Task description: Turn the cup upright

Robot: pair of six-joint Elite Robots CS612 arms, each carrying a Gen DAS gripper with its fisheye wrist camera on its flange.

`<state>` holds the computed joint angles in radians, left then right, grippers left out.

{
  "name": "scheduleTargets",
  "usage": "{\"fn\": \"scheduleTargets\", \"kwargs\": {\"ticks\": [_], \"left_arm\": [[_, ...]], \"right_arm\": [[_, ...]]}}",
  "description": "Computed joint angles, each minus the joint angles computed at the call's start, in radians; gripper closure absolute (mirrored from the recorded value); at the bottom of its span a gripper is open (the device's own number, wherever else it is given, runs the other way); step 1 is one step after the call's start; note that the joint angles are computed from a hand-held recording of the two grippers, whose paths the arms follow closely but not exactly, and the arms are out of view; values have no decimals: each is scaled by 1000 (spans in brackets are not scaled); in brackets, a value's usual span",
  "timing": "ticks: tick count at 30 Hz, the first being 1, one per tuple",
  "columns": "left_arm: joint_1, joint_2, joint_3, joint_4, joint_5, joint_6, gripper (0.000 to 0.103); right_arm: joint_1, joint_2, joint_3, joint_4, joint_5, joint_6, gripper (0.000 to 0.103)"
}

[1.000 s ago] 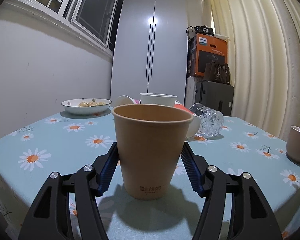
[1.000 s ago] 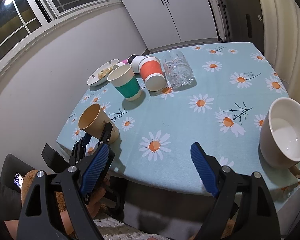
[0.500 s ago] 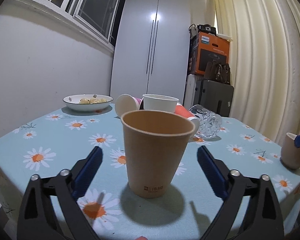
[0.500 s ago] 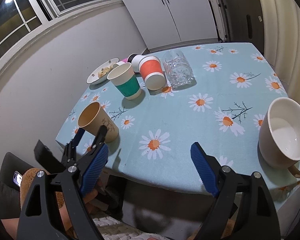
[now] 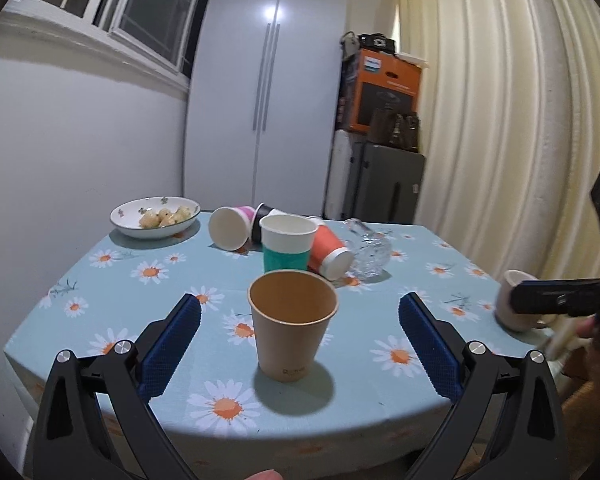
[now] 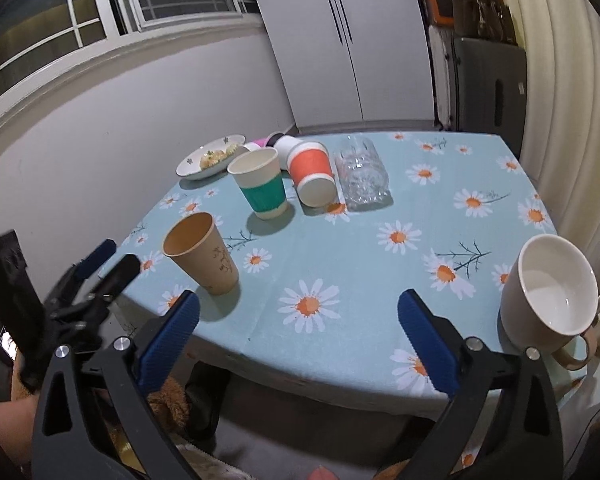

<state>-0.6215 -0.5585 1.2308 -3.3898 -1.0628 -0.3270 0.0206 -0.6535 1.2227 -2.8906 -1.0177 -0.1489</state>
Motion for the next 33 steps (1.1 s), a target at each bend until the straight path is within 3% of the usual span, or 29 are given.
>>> {"fn": "scheduleTargets", "kwargs": {"ticks": [8,15,25,33], "left_arm": [[11,-104,118,21,-107,37,6],[28,-164,192,64,-167,7,6],[32,-181,244,100,-171,-28,6],[38,-177,241,113,-181,-49,6]], "right_arm": [[6,-35,77,-105,-14,23,5],[19,-69,149,-191,-63,23,5],[35,-88,206,-259,-149,-17,5],[33,-85,204,-254,-140,1,5]]}}
